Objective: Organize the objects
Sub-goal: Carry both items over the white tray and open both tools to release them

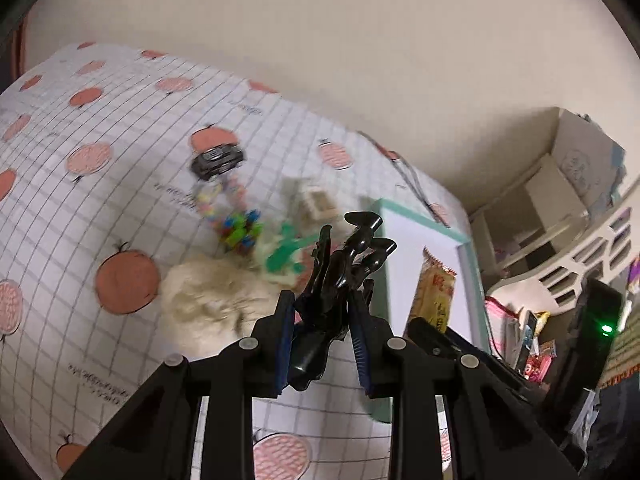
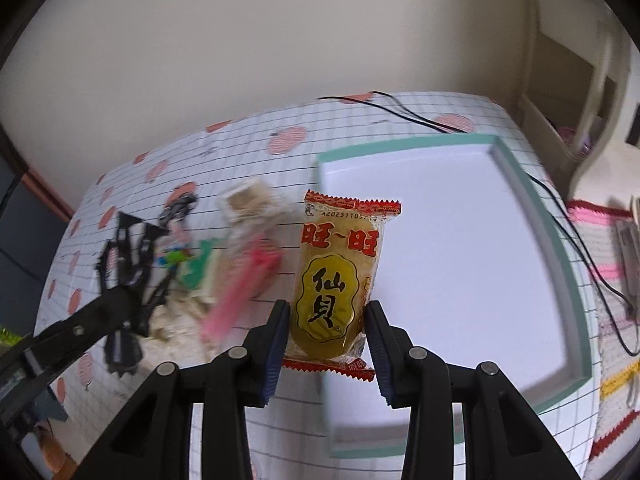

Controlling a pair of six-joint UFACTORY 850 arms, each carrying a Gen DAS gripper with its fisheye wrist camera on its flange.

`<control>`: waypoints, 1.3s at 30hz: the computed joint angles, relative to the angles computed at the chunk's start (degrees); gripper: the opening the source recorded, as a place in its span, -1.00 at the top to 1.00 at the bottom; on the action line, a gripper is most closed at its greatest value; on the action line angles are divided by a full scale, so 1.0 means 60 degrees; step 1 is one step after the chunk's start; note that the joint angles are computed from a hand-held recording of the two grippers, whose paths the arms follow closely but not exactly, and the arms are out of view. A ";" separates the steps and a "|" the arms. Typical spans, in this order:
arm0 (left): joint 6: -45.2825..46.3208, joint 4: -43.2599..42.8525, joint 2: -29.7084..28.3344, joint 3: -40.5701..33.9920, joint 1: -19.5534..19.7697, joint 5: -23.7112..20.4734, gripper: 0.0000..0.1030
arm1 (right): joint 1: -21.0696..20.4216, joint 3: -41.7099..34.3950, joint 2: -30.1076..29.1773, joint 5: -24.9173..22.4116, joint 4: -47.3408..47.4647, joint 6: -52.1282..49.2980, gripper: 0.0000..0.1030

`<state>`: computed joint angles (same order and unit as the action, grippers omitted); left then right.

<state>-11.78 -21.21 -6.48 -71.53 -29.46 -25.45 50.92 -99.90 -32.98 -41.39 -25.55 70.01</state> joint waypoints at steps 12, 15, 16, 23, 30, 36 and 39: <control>0.0062 0.0121 -0.0802 -0.0887 -0.1063 0.0408 0.45 | -0.0353 0.0887 0.0471 -0.0346 -0.0959 0.0657 0.20; 0.0265 0.0106 -0.1176 -0.1255 -0.1209 0.0346 0.45 | -0.0404 0.1007 0.0525 -0.0407 -0.1234 0.0725 0.20; 0.0318 0.0205 -0.1328 -0.1404 -0.1256 0.0277 0.45 | -0.0425 0.1032 0.0527 -0.0440 -0.1339 0.0733 0.20; -0.0066 0.0563 -0.2242 -0.2216 -0.1240 0.0017 0.45 | -0.0652 0.0946 0.0385 -0.0494 -0.1651 0.0637 0.20; 0.0115 0.0305 -0.3099 -0.3197 -0.1229 -0.0039 0.45 | -0.0875 0.0566 0.0000 -0.0496 -0.1687 0.0410 0.20; -0.0017 0.0273 -0.3961 -0.4333 -0.1283 -0.0368 0.45 | -0.1115 0.0200 -0.0329 -0.0613 -0.1630 0.0028 0.20; 0.0114 0.0127 -0.4294 -0.4699 -0.1298 -0.0553 0.45 | -0.1224 0.0010 -0.0478 -0.0725 -0.1600 -0.0172 0.20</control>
<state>-11.10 -20.45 -32.24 -99.73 -37.25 -28.76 43.58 -99.84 -35.85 -45.74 -35.15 68.98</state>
